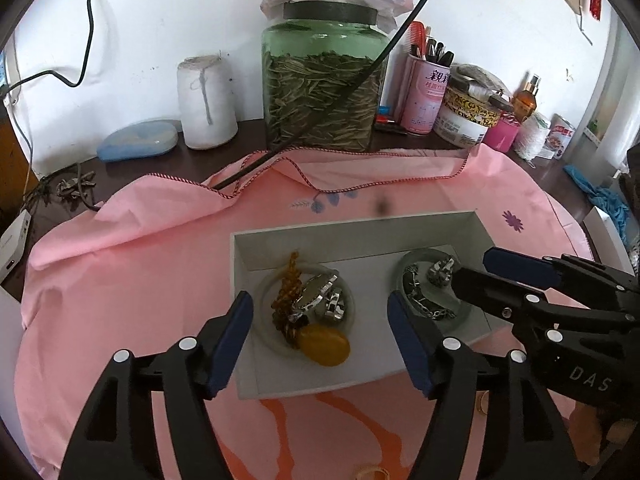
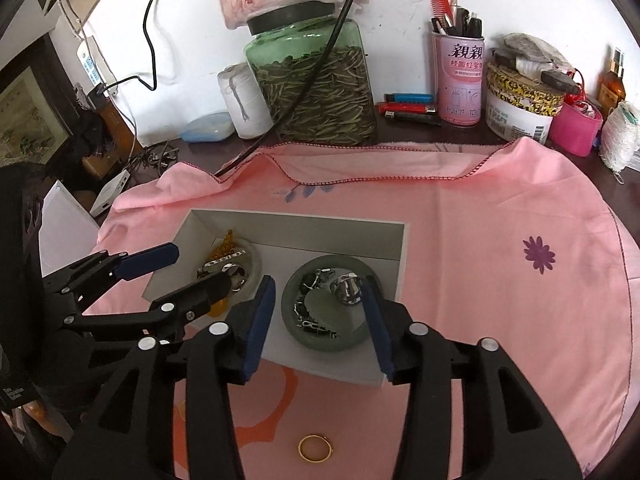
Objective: Organize jewelry
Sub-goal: 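Open both tools and withdraw them from the box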
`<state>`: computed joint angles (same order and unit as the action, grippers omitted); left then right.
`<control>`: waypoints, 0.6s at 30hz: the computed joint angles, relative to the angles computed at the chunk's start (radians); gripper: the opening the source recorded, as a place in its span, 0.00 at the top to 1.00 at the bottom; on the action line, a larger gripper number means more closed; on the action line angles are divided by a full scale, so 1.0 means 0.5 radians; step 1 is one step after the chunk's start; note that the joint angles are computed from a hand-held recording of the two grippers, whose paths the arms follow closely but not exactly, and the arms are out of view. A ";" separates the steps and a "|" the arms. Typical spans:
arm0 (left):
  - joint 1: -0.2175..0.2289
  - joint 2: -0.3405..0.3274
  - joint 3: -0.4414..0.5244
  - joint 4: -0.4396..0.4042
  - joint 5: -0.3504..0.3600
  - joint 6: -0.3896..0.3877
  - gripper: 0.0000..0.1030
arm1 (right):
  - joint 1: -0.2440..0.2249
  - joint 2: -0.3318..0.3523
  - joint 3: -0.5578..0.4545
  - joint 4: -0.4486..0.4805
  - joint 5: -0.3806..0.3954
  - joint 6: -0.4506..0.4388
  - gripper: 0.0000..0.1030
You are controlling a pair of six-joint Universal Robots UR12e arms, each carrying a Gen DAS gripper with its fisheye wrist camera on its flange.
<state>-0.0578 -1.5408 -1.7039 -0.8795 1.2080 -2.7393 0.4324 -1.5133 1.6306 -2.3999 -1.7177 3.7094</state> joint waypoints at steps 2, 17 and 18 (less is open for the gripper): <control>0.006 0.008 0.000 -0.005 -0.015 0.001 0.32 | 0.006 -0.005 0.002 -0.008 -0.027 0.001 0.53; -0.006 0.085 -0.100 0.216 0.078 -0.018 0.14 | 0.050 -0.037 0.021 -0.087 -0.152 0.017 0.34; -0.014 0.091 -0.112 0.235 0.095 -0.002 0.13 | 0.057 -0.033 0.016 -0.072 -0.170 0.008 0.34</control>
